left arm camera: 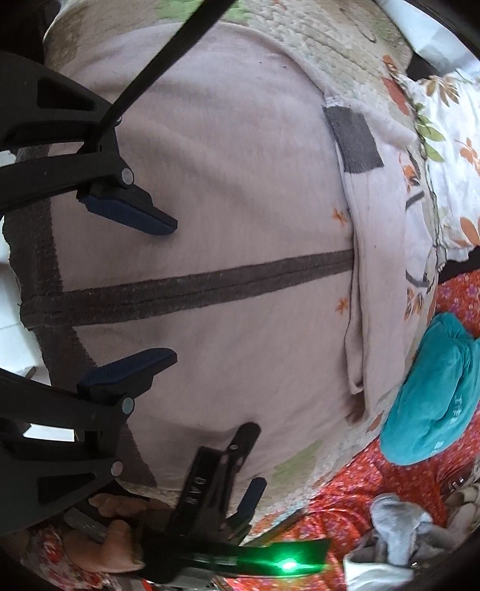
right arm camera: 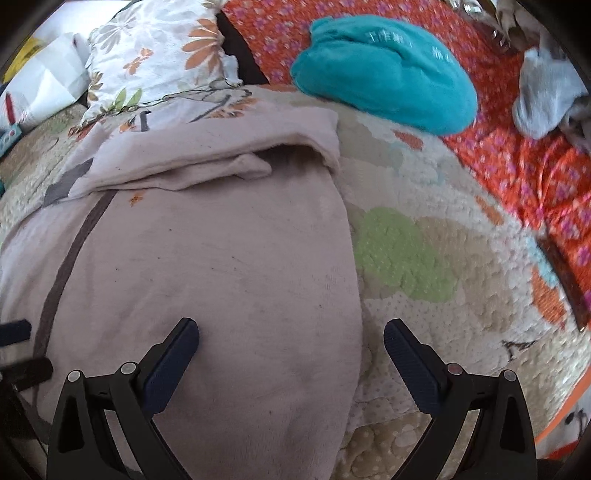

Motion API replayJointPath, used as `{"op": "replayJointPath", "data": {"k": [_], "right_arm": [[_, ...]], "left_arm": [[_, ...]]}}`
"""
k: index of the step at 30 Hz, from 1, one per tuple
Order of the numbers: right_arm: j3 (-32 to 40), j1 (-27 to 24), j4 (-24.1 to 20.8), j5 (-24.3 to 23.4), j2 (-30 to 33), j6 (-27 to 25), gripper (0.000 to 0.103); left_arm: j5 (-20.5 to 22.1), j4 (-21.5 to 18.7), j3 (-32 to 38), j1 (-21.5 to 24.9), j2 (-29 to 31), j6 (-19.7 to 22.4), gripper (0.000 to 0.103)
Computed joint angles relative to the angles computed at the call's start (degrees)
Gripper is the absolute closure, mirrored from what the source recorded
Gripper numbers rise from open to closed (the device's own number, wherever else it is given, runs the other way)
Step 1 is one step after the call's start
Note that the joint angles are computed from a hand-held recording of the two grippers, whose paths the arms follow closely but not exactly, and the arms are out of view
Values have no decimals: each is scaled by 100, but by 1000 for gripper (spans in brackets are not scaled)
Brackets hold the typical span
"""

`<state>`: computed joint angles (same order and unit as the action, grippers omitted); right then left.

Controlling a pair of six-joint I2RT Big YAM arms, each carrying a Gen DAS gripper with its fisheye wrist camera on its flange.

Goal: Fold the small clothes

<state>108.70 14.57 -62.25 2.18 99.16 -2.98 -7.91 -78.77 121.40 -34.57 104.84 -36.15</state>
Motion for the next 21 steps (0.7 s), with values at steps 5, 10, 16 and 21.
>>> {"op": "replayJointPath", "data": {"k": [5, 10, 16, 21], "right_arm": [[82, -51, -93, -138, 70, 143, 1], [56, -48, -65, -120, 68, 118, 1], [46, -46, -72, -112, 58, 140, 1], [58, -42, -82, -119, 64, 145, 1]], "left_arm": [[-174, -61, 25, -81, 18, 141, 41], [-218, -54, -24, -85, -8, 191, 41], [-235, -32, -72, -99, -38, 200, 41], [-262, -19, -105, -93, -90, 217, 41]]}}
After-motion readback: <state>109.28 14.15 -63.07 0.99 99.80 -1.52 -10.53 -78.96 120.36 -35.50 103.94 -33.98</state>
